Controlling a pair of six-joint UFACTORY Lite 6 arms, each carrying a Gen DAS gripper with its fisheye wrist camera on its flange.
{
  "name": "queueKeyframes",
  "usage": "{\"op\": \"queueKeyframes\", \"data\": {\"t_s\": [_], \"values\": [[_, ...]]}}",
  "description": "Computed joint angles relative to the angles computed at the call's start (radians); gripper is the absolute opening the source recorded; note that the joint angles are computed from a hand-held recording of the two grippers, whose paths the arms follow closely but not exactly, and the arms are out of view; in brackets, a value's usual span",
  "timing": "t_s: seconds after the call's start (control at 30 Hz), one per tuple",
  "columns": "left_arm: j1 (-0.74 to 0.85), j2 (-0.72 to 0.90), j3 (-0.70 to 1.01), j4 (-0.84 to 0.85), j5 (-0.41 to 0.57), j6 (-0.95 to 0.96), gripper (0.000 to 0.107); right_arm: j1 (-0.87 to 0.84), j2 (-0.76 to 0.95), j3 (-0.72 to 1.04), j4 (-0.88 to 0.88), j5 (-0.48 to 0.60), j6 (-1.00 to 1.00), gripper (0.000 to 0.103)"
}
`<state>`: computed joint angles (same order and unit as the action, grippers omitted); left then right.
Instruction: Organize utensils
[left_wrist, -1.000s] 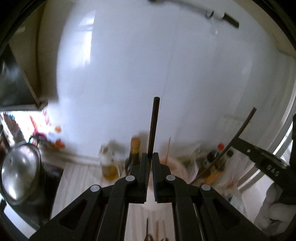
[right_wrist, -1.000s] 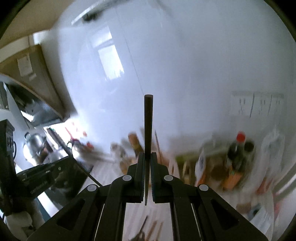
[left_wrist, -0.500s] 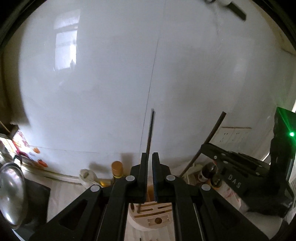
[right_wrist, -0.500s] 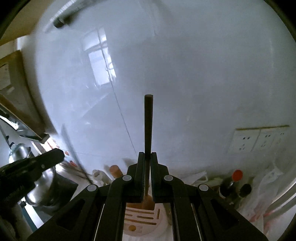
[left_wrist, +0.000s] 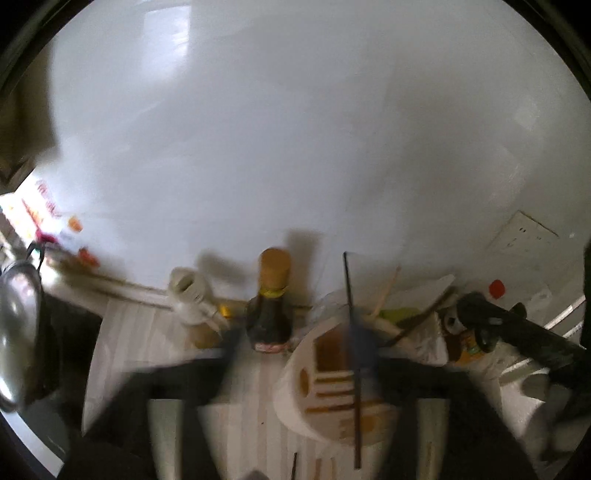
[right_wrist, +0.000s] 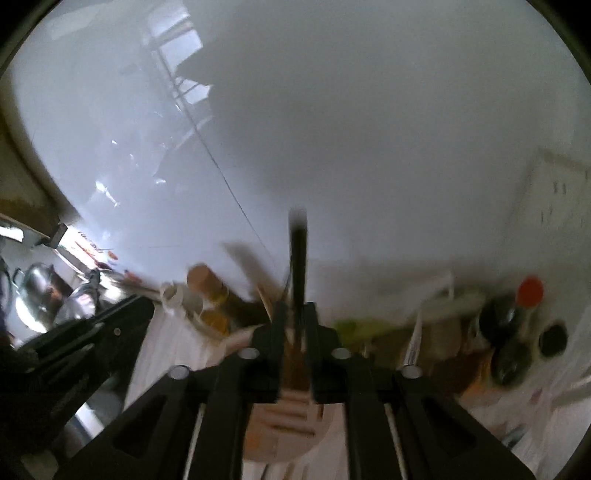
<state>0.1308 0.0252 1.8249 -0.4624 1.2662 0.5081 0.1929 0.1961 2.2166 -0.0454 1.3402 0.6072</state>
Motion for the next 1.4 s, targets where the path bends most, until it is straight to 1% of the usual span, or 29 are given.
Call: {"op": "queueKeyframes", "data": {"t_s": [0.03,0.1,0.17,0.23,0.33,0.4,0.47,0.5,0.57,0.6,0.7,0.77,0.8,0.9,0.93,1.0,1.1,1.17,1.27,1.33,1.4], "values": [[0.031,-0.04,-0.063,-0.012,-0.02,0.022,0.103,-0.023,-0.081,-0.105,0.043,-0.033,0.029,0.042],[0.09,-0.116,-0.179,-0.038,-0.036,0.084,0.103,-0.043,-0.245,-0.314,0.086,-0.081,0.096,0.044],[0.115,-0.173,-0.258,-0.035,-0.044,0.121,0.103,-0.016,-0.394,-0.523,0.041,-0.14,0.146,0.044],[0.185,-0.259,-0.385,-0.063,-0.074,0.208,0.103,0.06,-0.54,-0.719,-0.017,-0.183,0.245,0.044],[0.31,-0.353,-0.56,-0.108,-0.078,0.351,0.103,0.188,-0.695,-0.914,-0.099,-0.169,0.41,0.044],[0.378,-0.421,-0.709,-0.078,-0.094,0.438,0.103,0.298,-0.79,-1.054,-0.145,-0.156,0.54,0.044],[0.431,-0.499,-0.906,0.006,-0.17,0.515,0.103,0.362,-0.857,-1.167,-0.158,-0.142,0.616,0.044],[0.444,-0.524,-0.982,0.049,-0.206,0.536,0.103,0.421,-0.887,-1.238,-0.166,-0.137,0.676,0.044],[0.49,-0.567,-1.15,0.128,-0.307,0.591,0.103,0.506,-0.924,-1.361,-0.156,-0.14,0.759,0.044],[0.514,-0.582,-1.242,0.171,-0.373,0.622,0.103,0.544,-0.94,-1.424,-0.144,-0.151,0.796,0.044],[0.505,-0.566,-1.371,0.303,-0.502,0.556,0.103,0.636,-0.941,-1.559,-0.113,-0.195,0.872,0.044],[0.461,-0.55,-1.435,0.414,-0.579,0.444,0.103,0.668,-0.914,-1.596,-0.101,-0.216,0.89,0.044],[0.458,-0.543,-1.451,0.427,-0.595,0.425,0.103,0.675,-0.903,-1.608,-0.095,-0.229,0.891,0.044],[0.503,-0.551,-1.463,0.314,-0.613,0.549,0.103,0.687,-0.854,-1.61,-0.082,-0.247,0.872,0.044],[0.525,-0.527,-1.457,0.255,-0.611,0.61,0.103,0.689,-0.844,-1.608,-0.081,-0.248,0.867,0.044],[0.569,-0.421,-1.409,0.139,-0.58,0.711,0.103,0.698,-0.814,-1.596,-0.08,-0.246,0.861,0.044],[0.575,-0.412,-1.411,0.021,-0.591,0.832,0.103,0.677,-0.771,-1.549,-0.074,-0.229,0.818,0.044],[0.557,-0.415,-1.412,-0.004,-0.59,0.855,0.103,0.659,-0.745,-1.488,-0.082,-0.207,0.788,0.044],[0.526,-0.427,-1.413,0.003,-0.596,0.805,0.103,0.65,-0.68,-1.363,-0.124,-0.175,0.756,0.044],[0.54,-0.454,-1.438,-0.023,-0.591,0.85,0.103,0.619,-0.623,-1.267,-0.147,-0.157,0.701,0.044],[0.613,-0.504,-1.478,-0.055,-0.559,0.947,0.103,0.584,-0.589,-1.222,-0.158,-0.167,0.674,0.044]]}}
